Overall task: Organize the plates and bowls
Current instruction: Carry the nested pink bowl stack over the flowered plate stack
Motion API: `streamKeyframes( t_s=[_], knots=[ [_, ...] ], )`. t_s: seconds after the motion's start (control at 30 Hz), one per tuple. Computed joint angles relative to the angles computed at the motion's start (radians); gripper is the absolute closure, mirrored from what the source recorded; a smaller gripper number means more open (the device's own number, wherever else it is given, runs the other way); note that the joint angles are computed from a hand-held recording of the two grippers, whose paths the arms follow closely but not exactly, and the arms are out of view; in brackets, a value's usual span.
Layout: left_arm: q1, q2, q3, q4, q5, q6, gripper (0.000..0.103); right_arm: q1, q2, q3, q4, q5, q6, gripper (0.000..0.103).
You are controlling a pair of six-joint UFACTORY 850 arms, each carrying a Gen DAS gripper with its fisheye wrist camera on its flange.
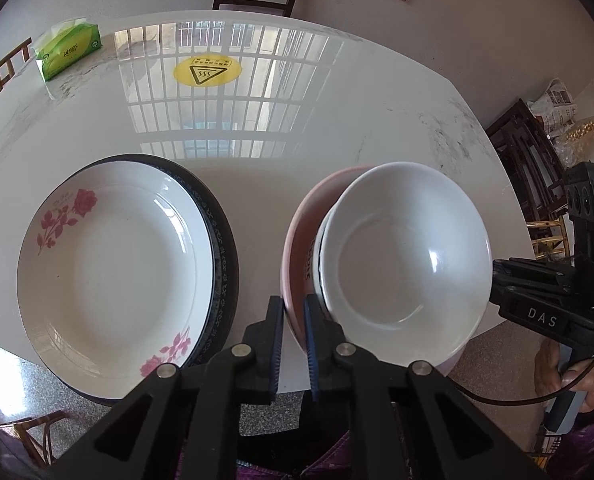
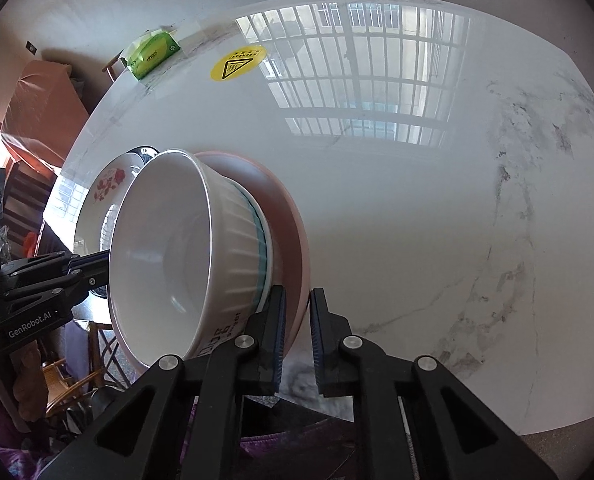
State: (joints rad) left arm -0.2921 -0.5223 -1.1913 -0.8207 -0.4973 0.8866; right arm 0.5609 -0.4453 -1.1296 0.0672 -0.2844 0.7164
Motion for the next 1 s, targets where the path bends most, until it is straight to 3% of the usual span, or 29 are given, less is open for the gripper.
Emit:
streamKeyframes(
  t_s=[0.13,0.23,0.37,1.0],
  knots=[
    [0.012,0.000,0.006,-0.094,-0.015,0.065,0.093,-0.014,0.009,0.022,0.134,0.041,-0.109,0.091],
    [0.000,0.014,0.021,-0.093,0.016,0.067,0.093,-0.017,0.013,0.035,0.187,0.061,-0.152,0.090],
    [0.002,0.008,0.010,-0.075,-0.006,0.044,0.093,-0.025,0.027,0.057,0.307,0.079,-0.259,0.091],
    [0.000,0.034,0.022,-0.065,0.009,0.036,0.093,-0.031,0.050,0.070,0.365,0.092,-0.312,0.091]
  ],
)
